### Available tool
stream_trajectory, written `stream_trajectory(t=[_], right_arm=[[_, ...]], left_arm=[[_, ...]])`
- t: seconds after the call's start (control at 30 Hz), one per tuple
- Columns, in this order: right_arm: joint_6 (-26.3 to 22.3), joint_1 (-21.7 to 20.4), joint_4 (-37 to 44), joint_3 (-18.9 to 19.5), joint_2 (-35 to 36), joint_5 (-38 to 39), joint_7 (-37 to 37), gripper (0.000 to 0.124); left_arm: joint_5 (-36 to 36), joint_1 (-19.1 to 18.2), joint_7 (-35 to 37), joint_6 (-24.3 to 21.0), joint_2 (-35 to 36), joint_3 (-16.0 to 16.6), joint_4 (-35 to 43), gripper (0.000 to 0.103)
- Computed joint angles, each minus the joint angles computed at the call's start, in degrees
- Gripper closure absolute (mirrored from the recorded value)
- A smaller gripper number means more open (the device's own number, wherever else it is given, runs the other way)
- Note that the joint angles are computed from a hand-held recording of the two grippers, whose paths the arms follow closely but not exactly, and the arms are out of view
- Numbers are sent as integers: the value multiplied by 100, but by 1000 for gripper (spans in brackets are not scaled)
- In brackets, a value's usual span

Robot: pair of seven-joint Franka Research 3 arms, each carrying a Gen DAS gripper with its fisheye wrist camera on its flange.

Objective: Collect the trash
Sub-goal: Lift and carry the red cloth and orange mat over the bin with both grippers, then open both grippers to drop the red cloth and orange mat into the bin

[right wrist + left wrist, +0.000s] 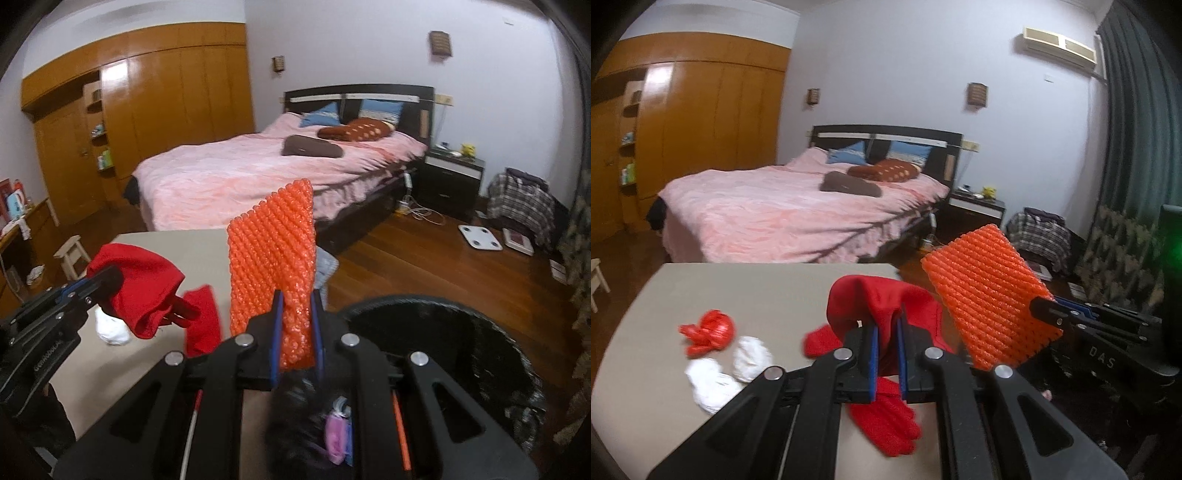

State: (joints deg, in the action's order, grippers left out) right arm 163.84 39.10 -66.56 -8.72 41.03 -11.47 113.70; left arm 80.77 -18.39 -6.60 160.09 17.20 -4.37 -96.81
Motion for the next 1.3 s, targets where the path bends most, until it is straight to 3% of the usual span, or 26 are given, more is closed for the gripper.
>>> stream_trajectory(t=[0.4,0.57,0.77,0.83,0.9,0.97,1.03,1.1,1.17,1.2,1.3], right_arm=[[268,428,-1969,-1203,-1099,-1310,1684,110],[266,410,-2365,-1394,-1332,-1960,2369,110],[113,204,-2575,-1251,-1471,-2519,2951,109],[27,63,-2546,-1090,-1456,-2593,3030,106],[-70,-36,-2522,-968,-1445,-2718,3131,95],[-155,-154,-2512,-813,-1434,-2773,3168,83],[-186,-164,-2489,-786,-1421,-2940,3341,71],[-185,-135,-2482,-806,-1426,-3170,3569,48],[-209,-38,-2433,-899,-1419,-3530,3936,33],[-194,-22,-2423,-919,-1424,-3707,4095,29],[-78,-169,-2349,-700,-1419,-3883,4148,27]], left_arm=[[-1357,-407,1567,701,1219,-39,1473,95],[-2219,-468,2555,824,1843,-217,2168,95],[-3170,-455,3663,787,2329,-460,2617,94],[-3501,-385,4066,736,2420,-610,2674,86],[-3756,-365,4264,732,2431,-640,2627,59],[-3993,-353,4361,739,2383,-620,2524,51],[-4131,-397,4342,789,2263,-470,2326,49],[-4178,-535,4200,850,2112,-182,2107,44],[-4020,-867,3793,957,1854,392,1758,37],[-3802,-1106,3462,952,1711,775,1576,31],[-3130,-1412,2716,878,1376,1313,1158,22]])
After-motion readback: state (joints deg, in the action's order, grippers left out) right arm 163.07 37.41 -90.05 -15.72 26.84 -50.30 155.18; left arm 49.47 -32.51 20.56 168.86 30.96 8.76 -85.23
